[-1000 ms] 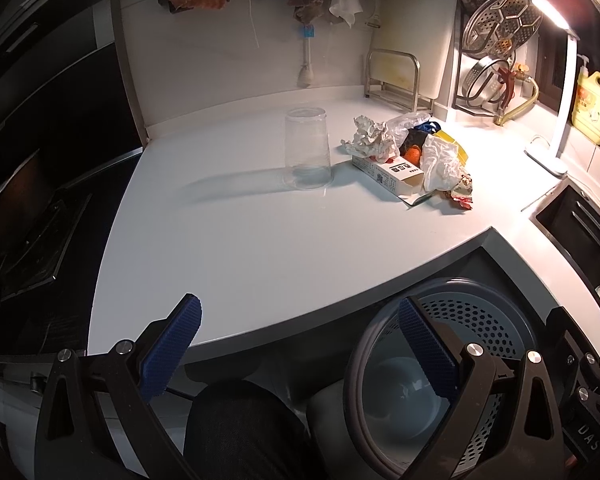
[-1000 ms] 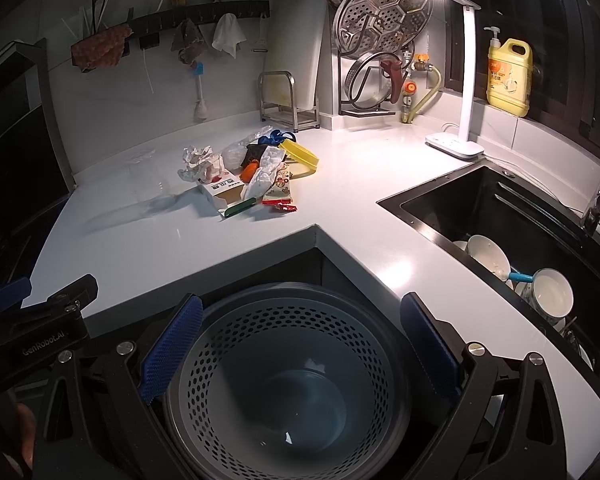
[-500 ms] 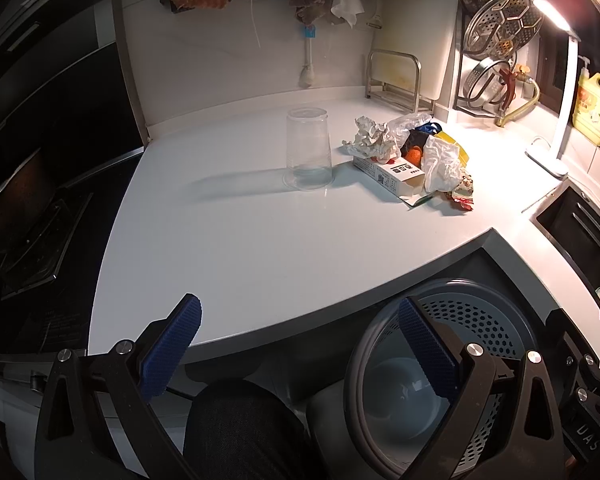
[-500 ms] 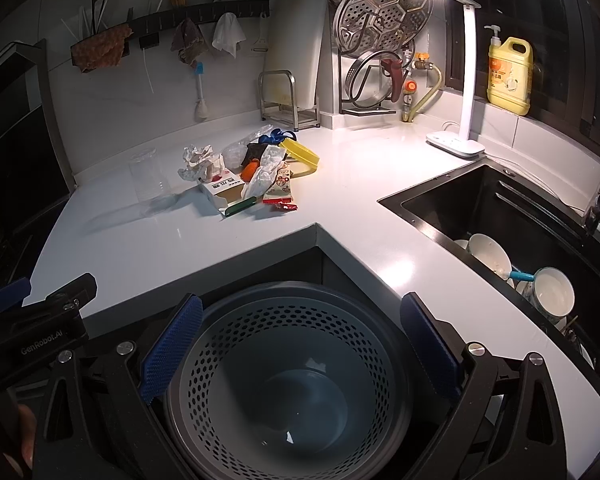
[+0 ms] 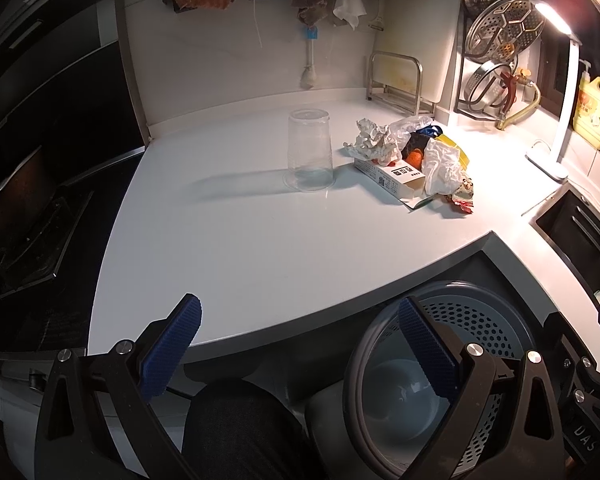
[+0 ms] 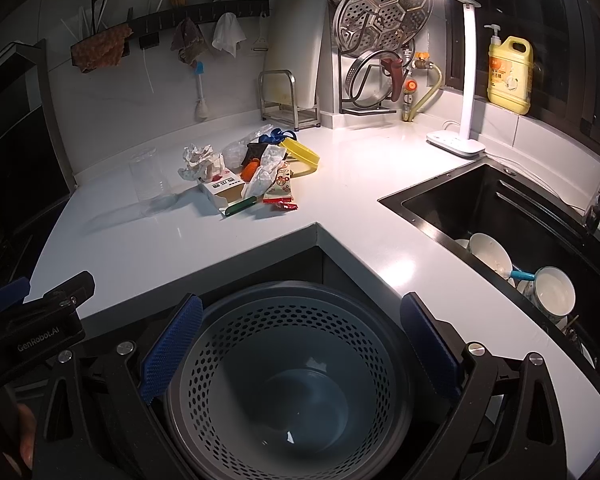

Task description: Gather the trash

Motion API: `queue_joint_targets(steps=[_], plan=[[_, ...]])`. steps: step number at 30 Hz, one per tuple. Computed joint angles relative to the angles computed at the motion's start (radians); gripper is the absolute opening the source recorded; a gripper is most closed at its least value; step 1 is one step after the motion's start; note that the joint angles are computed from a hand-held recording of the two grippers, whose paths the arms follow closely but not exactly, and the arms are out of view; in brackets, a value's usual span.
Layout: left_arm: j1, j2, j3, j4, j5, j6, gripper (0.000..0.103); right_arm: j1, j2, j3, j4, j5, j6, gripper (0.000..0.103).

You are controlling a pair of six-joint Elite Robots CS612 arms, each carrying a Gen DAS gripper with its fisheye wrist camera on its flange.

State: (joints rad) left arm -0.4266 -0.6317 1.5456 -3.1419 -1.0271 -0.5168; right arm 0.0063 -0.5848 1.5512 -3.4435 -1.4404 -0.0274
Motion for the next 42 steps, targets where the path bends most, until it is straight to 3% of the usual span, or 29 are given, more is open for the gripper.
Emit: queue_joint_targets(steps=[16, 26, 34, 42], plan=[[0.003, 0.002, -0.005, 0.004, -0.004, -0.004, 0.097, 0.0, 0.002, -0.002, 0.001, 0.0, 0.0, 0.095], [0.012, 0.027, -0.064, 0.063, -0.012, 0.012, 0.097, -0.003, 0.021, -0.05, 0.047, -0.009, 0.008, 0.095], [0.037, 0.067, -0.161, 0.132, -0.037, -0.004, 0.097, -0.016, 0.061, -0.165, 0.142, 0.01, 0.014, 0.095], [0.061, 0.118, -0.273, 0.199, -0.071, 0.0, 0.097, -0.015, 0.135, -0.348, 0.3, 0.067, 0.001, 0.094]])
